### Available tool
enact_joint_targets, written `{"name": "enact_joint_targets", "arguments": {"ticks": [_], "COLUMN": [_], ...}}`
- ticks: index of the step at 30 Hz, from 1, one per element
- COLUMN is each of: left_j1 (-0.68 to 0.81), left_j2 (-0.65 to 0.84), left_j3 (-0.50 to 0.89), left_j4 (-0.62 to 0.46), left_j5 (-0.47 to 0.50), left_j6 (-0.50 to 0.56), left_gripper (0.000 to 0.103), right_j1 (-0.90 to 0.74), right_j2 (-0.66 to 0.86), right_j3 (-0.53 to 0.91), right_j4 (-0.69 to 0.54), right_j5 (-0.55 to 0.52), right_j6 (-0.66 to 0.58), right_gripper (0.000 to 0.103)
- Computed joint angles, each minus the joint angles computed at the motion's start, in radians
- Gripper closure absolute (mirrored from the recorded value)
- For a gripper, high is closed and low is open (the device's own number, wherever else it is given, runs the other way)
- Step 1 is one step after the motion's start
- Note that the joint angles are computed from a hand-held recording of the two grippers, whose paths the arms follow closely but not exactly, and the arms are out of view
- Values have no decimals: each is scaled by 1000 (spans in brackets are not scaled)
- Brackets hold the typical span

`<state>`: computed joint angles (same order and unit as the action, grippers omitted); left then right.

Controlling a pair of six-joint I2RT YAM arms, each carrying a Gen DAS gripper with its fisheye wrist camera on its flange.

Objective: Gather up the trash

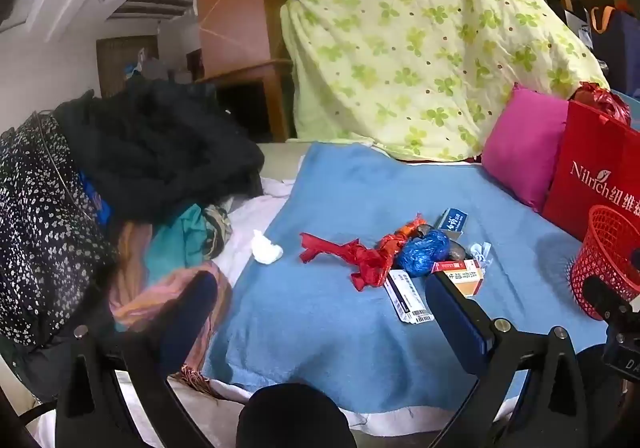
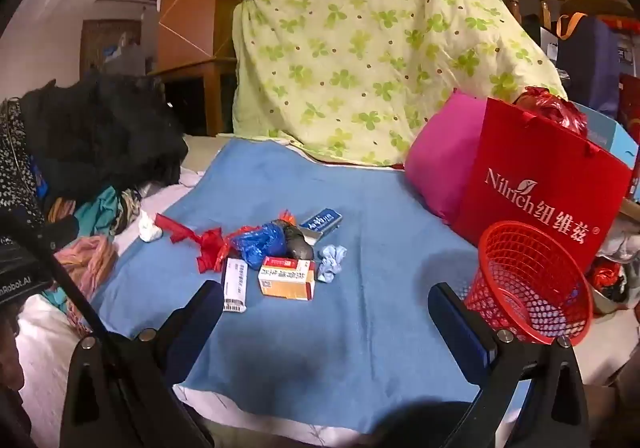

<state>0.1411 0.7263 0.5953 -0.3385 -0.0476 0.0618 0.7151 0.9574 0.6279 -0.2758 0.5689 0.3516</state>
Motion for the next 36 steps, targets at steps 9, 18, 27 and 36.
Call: {"name": "enact_joint_targets", "arguments": {"ticks": [9,18,27,36], "left_j1": [-71,-112,-129,-118], "left_j2": [0,2,-9,-10], "left_j3": [11,-8,-18,-16], "left_j4": [-57,-56,-52,-58], "left_j5": [-64,-96,-115,-105], "left_j6": [20,23,33,36], "left_gripper": [0,0,0,0], "right_j1": [44,42,35,24], "right_j2": [34,65,61,64], "right_j3": [71,77,78,87], "right_j4": [-138,-163,-178,-185], "right_j5": [59,51,36,16], "right_j6": [46,90,112,112], "right_gripper": [0,0,0,0]}}
